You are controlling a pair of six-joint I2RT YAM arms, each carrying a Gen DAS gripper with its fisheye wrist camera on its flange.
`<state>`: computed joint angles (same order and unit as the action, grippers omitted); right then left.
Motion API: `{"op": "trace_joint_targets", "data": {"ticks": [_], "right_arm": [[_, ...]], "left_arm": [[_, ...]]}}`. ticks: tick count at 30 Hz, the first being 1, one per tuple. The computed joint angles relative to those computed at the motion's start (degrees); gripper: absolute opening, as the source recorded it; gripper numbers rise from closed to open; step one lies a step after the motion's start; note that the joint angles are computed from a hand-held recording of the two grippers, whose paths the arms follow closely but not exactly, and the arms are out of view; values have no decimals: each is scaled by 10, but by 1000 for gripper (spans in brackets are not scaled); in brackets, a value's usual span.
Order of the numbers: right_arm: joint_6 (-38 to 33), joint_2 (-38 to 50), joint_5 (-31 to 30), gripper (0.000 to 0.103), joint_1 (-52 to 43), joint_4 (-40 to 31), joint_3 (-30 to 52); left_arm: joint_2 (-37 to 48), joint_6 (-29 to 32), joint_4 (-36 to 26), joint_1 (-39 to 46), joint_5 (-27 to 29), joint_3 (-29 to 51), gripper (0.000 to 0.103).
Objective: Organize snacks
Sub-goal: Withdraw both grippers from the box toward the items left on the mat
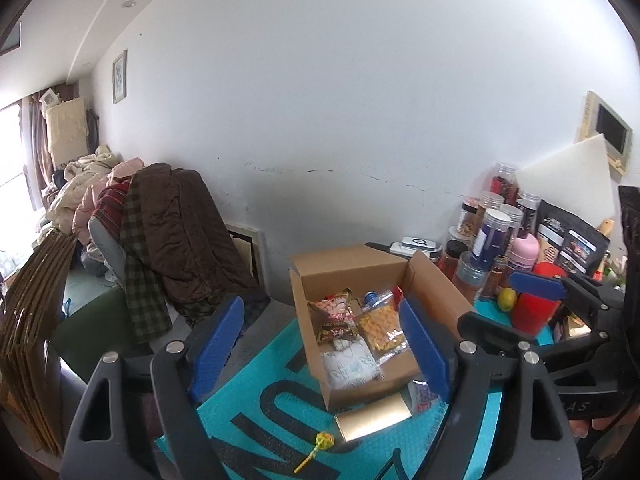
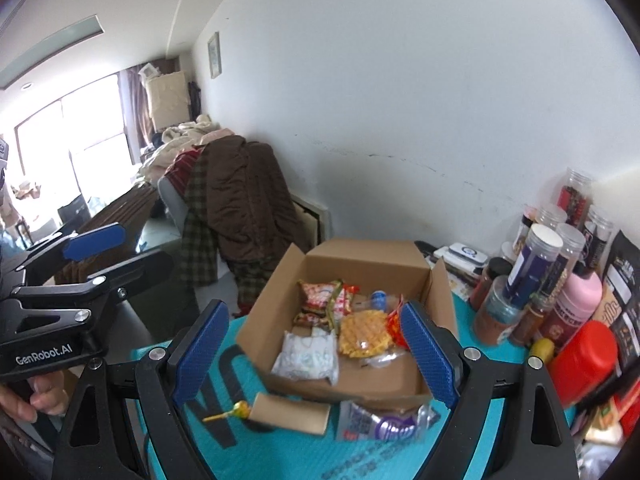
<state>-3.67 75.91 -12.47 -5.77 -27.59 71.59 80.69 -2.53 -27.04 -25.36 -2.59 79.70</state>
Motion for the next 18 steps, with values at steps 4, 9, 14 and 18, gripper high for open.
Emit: {"op": "trace_joint_targets", "data": {"ticks": [4,9,14,18], "right_arm": [[0,-33,7,89,10,2,-40],[9,-66,15,89,27,8,-85],[16,-91,24,89,45,17,-125],[25,-103,28,89,57,27,-154]], "left_arm": [[-33,0,-2,4,9,-36,80],[-60,2,0,6,13,-75,81],[-77,6,-2,17,34,-110,81],[-91,6,3,26,50,-142,81]]}}
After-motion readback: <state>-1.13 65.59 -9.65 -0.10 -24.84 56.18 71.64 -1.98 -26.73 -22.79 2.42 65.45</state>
